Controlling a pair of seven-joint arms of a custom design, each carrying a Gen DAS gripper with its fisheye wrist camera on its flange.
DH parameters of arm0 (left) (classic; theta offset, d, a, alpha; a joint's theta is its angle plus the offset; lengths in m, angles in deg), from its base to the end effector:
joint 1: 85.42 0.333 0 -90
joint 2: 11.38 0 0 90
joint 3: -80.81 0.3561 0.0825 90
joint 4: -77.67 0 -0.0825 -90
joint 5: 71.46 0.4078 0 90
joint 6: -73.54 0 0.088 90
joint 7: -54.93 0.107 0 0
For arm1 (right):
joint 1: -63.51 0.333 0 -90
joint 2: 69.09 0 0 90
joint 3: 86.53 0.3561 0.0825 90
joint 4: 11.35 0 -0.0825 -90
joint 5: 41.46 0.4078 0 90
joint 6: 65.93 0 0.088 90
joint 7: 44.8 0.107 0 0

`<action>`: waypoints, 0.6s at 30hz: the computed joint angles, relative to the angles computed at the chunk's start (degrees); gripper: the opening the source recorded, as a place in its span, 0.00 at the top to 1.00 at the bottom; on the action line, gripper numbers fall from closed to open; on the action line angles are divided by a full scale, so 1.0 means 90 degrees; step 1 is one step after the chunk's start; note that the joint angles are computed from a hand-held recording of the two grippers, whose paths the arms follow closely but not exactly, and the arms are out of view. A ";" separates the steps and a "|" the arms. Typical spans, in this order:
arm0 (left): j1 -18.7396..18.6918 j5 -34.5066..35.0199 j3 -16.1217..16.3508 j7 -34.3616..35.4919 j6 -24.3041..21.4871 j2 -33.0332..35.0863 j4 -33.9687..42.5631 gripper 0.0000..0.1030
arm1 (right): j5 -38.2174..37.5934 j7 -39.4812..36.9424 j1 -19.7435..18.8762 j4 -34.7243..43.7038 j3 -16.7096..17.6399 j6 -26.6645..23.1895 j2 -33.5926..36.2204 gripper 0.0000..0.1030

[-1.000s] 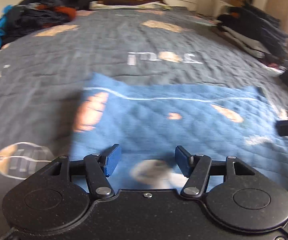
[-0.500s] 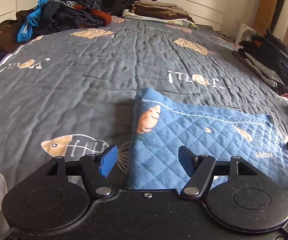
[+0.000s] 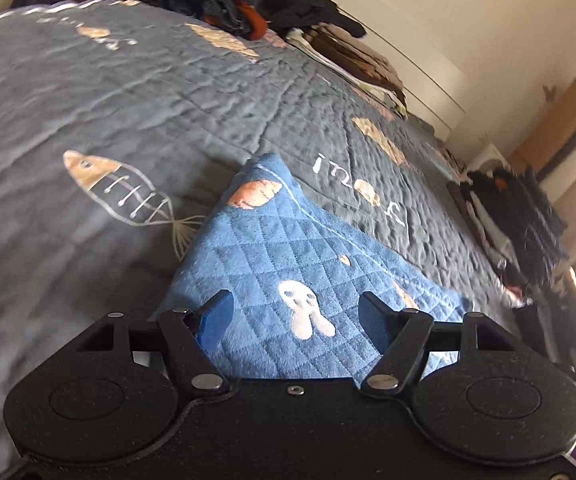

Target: Fold clothes

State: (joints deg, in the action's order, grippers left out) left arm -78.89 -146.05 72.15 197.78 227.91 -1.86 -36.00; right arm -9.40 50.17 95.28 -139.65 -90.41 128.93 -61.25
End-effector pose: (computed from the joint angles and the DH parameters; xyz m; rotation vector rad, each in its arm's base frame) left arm 0.6447 0.0122 0.4504 -2.0176 1.7781 -1.3792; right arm 0.5550 0.2278 0.4461 -1.3674 1.6935 -0.4173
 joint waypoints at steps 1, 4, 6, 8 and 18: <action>0.0005 -0.0040 0.0004 -0.0089 0.0016 -0.0037 -0.0052 0.32 | 0.0066 0.0032 0.0057 -0.0071 0.0019 0.0105 -0.0059 0.39; -0.0001 -0.0079 0.0030 -0.0375 -0.0001 -0.0144 -0.0180 0.32 | 0.0721 -0.0079 0.0210 -0.0221 0.0182 0.0378 -0.0198 0.36; -0.0012 -0.0202 0.0043 -0.0323 -0.0016 -0.0219 -0.0249 0.32 | 0.1410 -0.0350 0.0364 -0.0253 0.0279 0.0484 -0.0271 0.34; -0.0050 -0.0292 0.0060 -0.0258 0.0020 -0.0306 -0.0331 0.32 | 0.1960 -0.0507 0.0420 -0.0279 0.0438 0.0538 -0.0336 0.33; -0.0167 -0.0791 0.0231 -0.0086 -0.0294 -0.0580 -0.0576 0.31 | 0.2430 0.1166 0.0065 -0.0691 0.1311 0.1124 -0.0322 0.30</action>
